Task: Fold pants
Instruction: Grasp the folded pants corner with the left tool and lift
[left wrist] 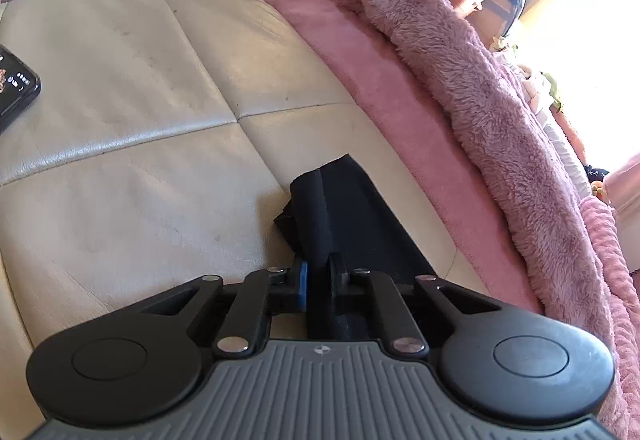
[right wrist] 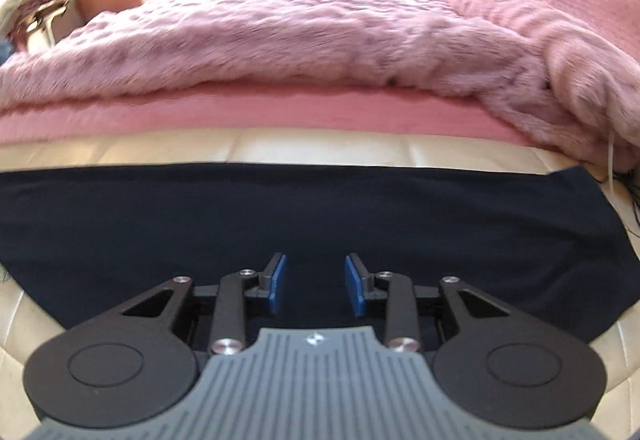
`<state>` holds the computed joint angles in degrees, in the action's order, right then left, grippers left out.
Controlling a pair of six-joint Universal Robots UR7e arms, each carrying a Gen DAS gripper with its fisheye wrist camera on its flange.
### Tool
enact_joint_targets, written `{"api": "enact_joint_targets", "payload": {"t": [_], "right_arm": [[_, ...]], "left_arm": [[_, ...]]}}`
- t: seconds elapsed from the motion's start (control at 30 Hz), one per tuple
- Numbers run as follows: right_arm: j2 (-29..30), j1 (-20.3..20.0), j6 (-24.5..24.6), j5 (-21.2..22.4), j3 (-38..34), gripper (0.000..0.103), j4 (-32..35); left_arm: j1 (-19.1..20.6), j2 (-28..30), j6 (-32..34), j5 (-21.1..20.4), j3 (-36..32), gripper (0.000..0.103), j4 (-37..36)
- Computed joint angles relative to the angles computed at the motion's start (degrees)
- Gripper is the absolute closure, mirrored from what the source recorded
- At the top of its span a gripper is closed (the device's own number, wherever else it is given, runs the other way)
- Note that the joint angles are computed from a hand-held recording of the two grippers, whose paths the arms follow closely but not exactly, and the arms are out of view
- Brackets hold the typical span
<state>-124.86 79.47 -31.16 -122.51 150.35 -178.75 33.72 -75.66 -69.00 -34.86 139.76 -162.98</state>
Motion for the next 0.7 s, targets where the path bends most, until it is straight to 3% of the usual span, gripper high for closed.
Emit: {"api": "enact_joint_targets", "payload": {"t": [0.17, 0.27, 0.33, 0.47, 0.7], "right_arm": [[3.8, 7.1, 2.7, -5.6, 0.3, 0.074, -0.3], [4.6, 8.5, 3.4, -6.1, 0.1, 0.074, 0.5], [4.8, 9.5, 4.5, -6.1, 0.2, 0.074, 1.5], [7.3, 11.6, 6.1, -5.7, 0.3, 0.074, 1.4], [8.3, 15.3, 8.5, -5.3, 0.7, 0.073, 2.1]], "left_arm": [[-2.2, -5.2, -1.5, 2.8, 1.7, 0.094, 4.7], [-3.7, -10.2, -4.8, 4.7, 2.0, 0.095, 13.1], [-4.5, -11.6, -3.5, 5.2, 1.6, 0.095, 14.5], [-9.0, -9.5, 6.0, 6.9, 0.5, 0.095, 10.8], [-16.4, 3.9, 27.9, 4.7, -4.5, 0.095, -3.0]]}}
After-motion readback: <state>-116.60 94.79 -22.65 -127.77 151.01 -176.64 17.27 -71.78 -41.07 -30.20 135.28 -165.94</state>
